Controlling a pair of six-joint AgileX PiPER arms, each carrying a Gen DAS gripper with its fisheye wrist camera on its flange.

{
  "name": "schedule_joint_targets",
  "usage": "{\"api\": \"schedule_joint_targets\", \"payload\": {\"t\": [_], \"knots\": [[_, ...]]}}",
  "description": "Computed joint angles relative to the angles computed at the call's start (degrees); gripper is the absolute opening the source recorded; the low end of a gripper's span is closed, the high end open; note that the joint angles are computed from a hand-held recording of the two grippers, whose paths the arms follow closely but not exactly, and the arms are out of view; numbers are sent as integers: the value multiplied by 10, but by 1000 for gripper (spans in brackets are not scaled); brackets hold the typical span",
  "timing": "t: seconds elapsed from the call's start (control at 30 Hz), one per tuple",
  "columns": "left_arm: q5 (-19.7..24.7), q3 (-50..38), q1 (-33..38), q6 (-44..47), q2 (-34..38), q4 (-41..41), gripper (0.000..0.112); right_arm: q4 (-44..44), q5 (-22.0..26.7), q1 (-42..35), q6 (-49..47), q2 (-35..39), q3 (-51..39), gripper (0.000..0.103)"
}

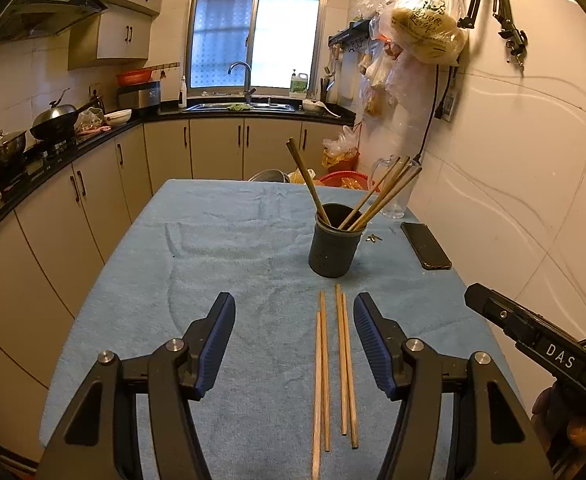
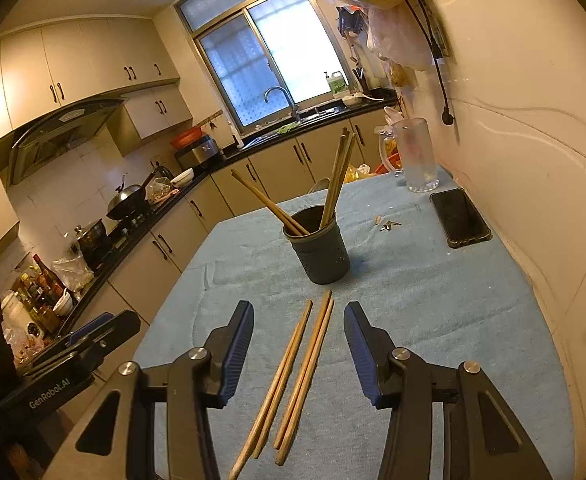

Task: Organize utensils

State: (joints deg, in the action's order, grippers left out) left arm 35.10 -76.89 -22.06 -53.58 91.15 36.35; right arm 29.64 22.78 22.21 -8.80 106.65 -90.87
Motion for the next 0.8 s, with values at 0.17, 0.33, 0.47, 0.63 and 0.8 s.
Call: {"api": "schedule_joint_targets", "payload": {"t": [0.17, 0.33, 0.47, 0.63, 0.8], "knots": [[-4, -6, 10, 15, 11, -15, 63, -13, 6, 0, 14, 14, -13, 51], [-9, -12, 22, 31, 24, -34, 63, -31, 12, -1, 35, 29, -27, 51], [-11, -19, 35, 46, 31, -49, 63, -49, 22, 0, 53, 46, -48, 50], [-32, -17, 75, 99, 35, -124, 63, -71, 36, 5, 69, 61, -74, 50], [-32, -41, 106, 172, 65, -209, 62, -59, 54, 4, 55, 85, -97, 47]]}}
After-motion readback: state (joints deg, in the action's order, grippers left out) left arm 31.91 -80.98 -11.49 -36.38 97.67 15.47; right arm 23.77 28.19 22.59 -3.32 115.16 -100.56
